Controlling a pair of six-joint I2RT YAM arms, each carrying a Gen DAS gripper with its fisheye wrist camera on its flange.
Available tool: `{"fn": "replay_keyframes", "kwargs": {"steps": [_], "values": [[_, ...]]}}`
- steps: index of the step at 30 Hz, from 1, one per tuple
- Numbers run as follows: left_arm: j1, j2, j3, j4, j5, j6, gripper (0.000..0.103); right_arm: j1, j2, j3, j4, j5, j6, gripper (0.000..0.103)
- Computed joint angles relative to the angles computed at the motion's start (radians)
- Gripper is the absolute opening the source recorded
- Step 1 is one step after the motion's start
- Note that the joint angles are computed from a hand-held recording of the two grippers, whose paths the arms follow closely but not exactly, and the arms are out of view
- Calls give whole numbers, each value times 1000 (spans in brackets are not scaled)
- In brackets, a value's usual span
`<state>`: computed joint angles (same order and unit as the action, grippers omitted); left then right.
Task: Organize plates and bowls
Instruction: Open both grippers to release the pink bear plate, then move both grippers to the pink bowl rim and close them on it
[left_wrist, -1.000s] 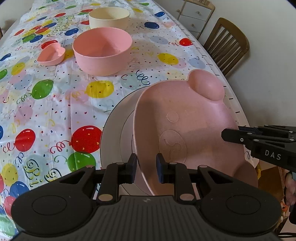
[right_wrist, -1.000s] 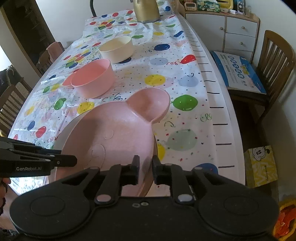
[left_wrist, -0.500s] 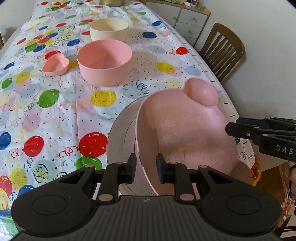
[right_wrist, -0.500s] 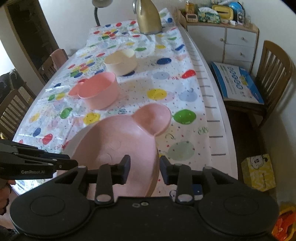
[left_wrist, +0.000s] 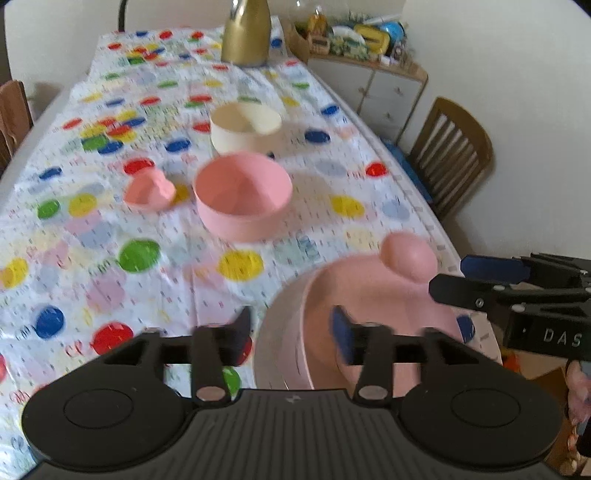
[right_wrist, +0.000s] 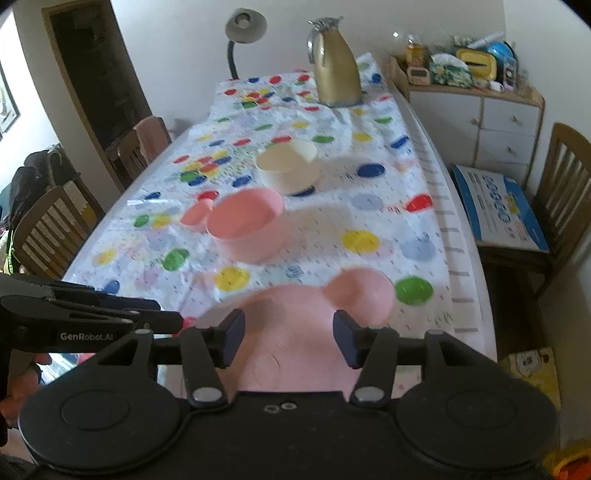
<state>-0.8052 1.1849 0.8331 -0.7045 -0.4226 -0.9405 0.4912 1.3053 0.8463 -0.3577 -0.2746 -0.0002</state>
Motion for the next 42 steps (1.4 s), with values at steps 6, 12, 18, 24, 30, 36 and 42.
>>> {"fn": "replay_keyframes", "kwargs": {"steps": [6,12,18,24,30,36,42], "values": [[79,-41,19,-2,-27,97,62,65,53,74,46,45,43,68],[194,-58,29,38,-25,217,63,122,125,133,127,136,105,85],[322,-59,25,97,12,332,65,166,204,181,203,229,153,96],[447,-28,18,171,86,429,74,189,308,264,222,280,183,97],[551,43,10,238,157,476,80,199,422,361,186,305,201,98],[629,170,23,305,211,506,80,199,571,481,125,325,214,98],[669,289,40,359,261,529,80,190,688,588,44,322,220,93]]}}
